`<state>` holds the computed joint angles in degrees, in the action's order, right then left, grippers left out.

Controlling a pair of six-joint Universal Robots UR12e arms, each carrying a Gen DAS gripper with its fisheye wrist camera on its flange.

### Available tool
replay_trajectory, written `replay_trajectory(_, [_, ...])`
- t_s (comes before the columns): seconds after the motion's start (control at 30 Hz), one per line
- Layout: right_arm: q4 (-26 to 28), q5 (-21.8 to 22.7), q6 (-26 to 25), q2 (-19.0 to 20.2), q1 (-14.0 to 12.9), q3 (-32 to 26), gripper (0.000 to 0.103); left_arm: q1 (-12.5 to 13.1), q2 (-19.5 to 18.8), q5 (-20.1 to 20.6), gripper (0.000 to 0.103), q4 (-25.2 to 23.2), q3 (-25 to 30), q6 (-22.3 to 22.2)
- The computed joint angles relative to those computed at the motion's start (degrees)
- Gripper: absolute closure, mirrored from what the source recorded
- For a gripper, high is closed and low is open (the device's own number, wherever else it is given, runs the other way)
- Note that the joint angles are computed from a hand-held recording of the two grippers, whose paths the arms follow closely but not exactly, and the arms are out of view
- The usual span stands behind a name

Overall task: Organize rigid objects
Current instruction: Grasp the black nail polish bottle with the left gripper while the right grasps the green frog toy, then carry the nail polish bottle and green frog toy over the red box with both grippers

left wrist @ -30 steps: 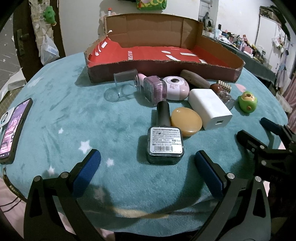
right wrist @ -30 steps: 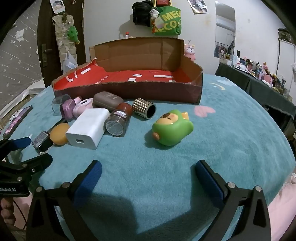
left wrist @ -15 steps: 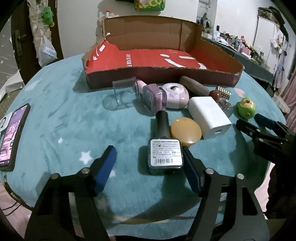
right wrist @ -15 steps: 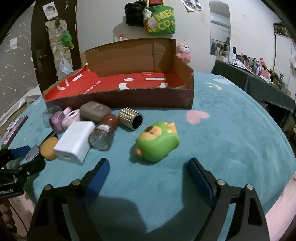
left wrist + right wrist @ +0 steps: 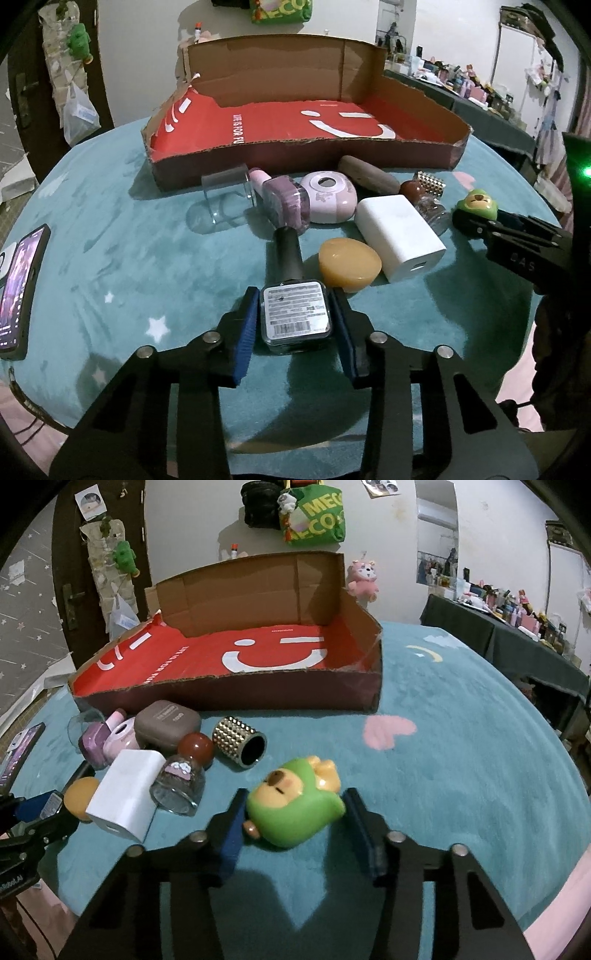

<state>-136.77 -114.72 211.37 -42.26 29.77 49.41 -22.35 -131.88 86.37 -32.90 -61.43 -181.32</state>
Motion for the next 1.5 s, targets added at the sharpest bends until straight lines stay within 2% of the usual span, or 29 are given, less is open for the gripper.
replay_trajectory(0.17, [-0.1,0.2,0.0,0.1,-0.1,-0.2,0.053,0.4,0.2,-1.3,0.068,-1.6,0.2,-0.5])
replay_trajectory(0.27, [-0.7,0.7,0.1,-0.1,-0.2,0.1,0.053,0.3,0.4,-0.2,0.068,-2.1,0.2,0.4])
replay_trajectory(0.37, [-1.8,1.0,-0.3,-0.3,-0.1,0.6,0.054,0.1,1.0,1.2,0.068,-0.1,-1.0,1.5])
replay_trajectory(0.8, [-5.3,4.3,-3.0,-0.2,-0.2,-0.5,0.054,0.6,1.7,0.2,0.068,5.3,-1.3,1.9])
replay_trajectory(1.13, [-5.0,8.3,-5.0,1.3,-0.9,-4.0,0.054,1.1,-1.4,0.0,0.068,5.1,5.0,1.9])
replay_trajectory(1.5, [-3.2,8.7,-8.3,3.6,-1.8,-9.9,0.054,0.9,-6.8,0.6,0.068,3.2,15.3,3.6])
